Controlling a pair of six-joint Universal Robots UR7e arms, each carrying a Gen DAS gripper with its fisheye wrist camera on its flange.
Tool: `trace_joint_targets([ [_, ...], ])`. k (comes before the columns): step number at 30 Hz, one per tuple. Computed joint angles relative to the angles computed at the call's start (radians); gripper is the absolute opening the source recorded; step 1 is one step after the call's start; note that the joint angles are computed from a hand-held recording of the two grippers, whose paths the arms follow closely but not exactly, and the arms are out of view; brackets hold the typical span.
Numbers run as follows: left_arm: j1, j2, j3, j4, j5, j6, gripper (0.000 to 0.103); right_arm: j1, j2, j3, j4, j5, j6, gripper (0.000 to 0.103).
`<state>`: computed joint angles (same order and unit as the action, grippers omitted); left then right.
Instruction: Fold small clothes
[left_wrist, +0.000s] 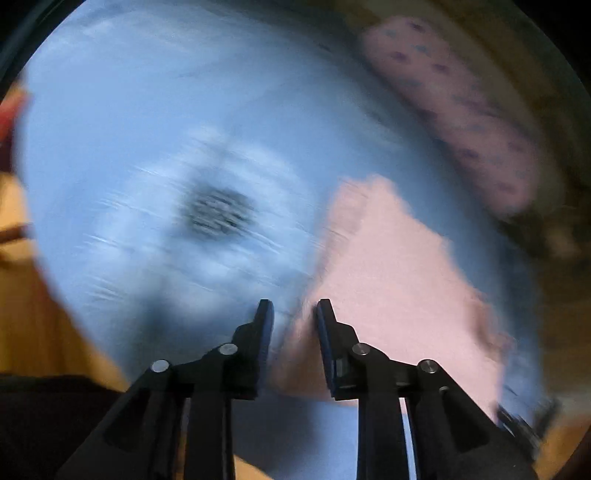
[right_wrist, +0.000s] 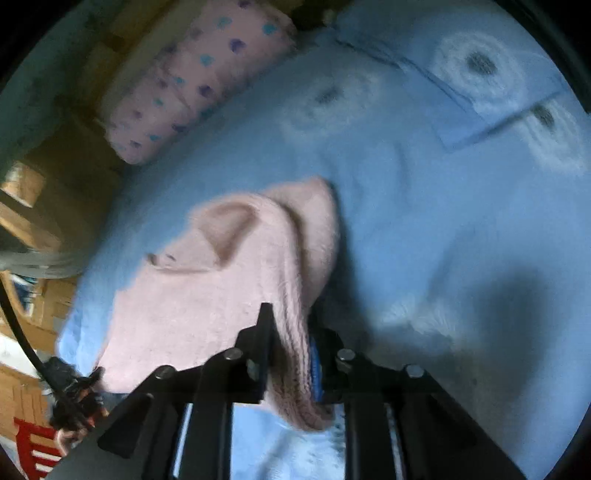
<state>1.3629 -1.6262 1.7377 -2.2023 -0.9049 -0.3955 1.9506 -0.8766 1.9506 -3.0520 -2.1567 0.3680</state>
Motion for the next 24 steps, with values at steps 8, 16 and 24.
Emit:
trace_joint_targets([
  [8,-0.086,0.046,-0.001,-0.243,-0.045,0.331,0.006,0.094,0.198,-0.245,-0.103,-0.308,-0.345,0.075],
  [16,-0.012,0.428,-0.399,0.256,0.081,0.258,0.045,0.017,0.362,-0.591,0.259,-0.238,-0.506,0.085],
  [24,0.001,0.402,-0.33,0.069,0.021,0.365,0.011,0.003,0.313,-0.526,0.14,-0.121,-0.444,0.019],
])
